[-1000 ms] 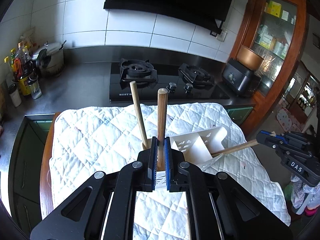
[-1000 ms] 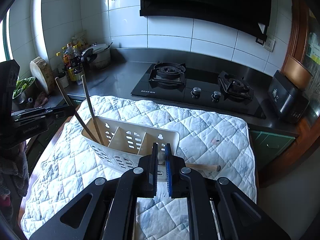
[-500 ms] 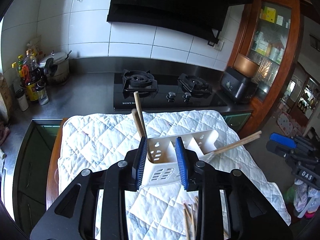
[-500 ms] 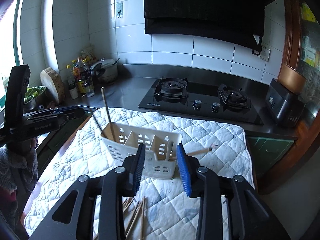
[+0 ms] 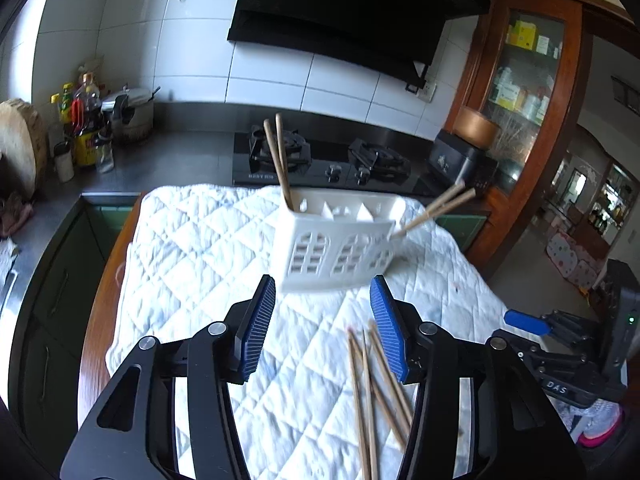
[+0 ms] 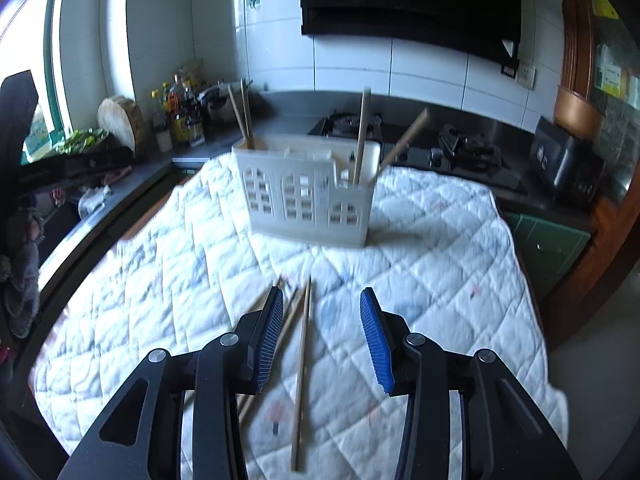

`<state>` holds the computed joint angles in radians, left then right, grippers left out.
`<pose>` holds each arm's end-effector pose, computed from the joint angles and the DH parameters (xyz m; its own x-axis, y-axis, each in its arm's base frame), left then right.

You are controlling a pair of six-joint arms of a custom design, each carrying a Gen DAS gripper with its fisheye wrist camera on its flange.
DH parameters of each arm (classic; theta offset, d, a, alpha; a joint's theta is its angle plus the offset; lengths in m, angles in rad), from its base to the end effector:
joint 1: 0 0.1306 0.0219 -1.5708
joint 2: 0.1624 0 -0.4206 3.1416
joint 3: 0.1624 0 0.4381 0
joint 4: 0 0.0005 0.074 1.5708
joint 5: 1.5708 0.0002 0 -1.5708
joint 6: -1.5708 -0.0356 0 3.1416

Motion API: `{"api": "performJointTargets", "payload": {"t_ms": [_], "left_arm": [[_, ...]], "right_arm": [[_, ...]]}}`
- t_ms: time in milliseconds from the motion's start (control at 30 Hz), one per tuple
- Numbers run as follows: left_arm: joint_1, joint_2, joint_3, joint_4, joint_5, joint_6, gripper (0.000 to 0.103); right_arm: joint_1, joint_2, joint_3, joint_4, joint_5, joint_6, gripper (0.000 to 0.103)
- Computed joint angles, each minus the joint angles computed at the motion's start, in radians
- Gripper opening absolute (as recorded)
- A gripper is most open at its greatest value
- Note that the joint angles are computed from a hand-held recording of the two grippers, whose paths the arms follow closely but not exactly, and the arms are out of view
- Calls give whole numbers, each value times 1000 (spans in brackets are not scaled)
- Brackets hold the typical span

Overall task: Organize utensils
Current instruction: 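Lower the right tool onto a chopstick while the left tool grasps another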

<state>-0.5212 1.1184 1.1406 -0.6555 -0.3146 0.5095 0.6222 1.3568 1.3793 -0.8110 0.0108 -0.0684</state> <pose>0.3751 -0.2032 0.4794 -0.5735 -0.2055 -0.7930 -0.0258 0.9721 -0.2333 0.4193 0.2996 0.4826 -0.6144 -0.3566 -0.7038 -0.5358 0.8433 0.0405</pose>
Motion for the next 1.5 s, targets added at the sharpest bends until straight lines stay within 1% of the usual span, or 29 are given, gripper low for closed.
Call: {"api": "performJointTargets", "payload": {"t_ms": [100,200,300,367,500,533,700,867,967,1033,1067,1100,1133,1200,1267,1367,1500], "left_arm": [[-44,-30,-59,-1,-39,26,50],[-80,-51,-108,1,-66,57,50],[-117,-56,-146,-9,-87,87,50],[-142,-59,-172,-14,-96,110,50],[-175,-54,-207,-31,-89,155,50],[-182,-55,-217,-30,-88,169,50],[-207,-40,-236,-40,-78,197,49],[-216,-17,-247,-20,-44,229,48],[-226,3,-243,-15,-41,234,47],[-232,17,-238,-14,-44,235,42],[-232,25,-234,-16,-38,234,35],[-232,34,-231,-15,-33,233,32],[-233,41,-228,-14,-31,232,31],[-231,55,-225,-10,-16,232,23],[-228,65,-223,-1,-2,235,22],[-227,80,-217,1,2,233,17],[-221,95,-212,-2,7,236,14]], "right_arm": [[11,-30,-84,16,-3,-23,39],[23,-47,-148,33,5,-44,33],[31,-51,-193,49,-3,-68,31],[33,-48,-212,52,-22,-85,27],[46,-36,-230,58,-14,-99,22],[45,-33,-231,59,-18,-103,20],[43,-18,-229,54,-24,-109,14],[43,-14,-237,50,-21,-116,7],[38,-17,-245,54,-24,-124,7],[37,-22,-250,58,-22,-129,7],[37,-26,-252,59,-22,-130,7],[36,-30,-256,60,-22,-131,7],[36,-33,-259,60,-23,-133,7],[36,-41,-268,61,-25,-135,7],[35,-49,-275,61,-26,-135,7],[34,-56,-282,61,-27,-136,7],[33,-62,-289,63,-32,-139,7]]}}
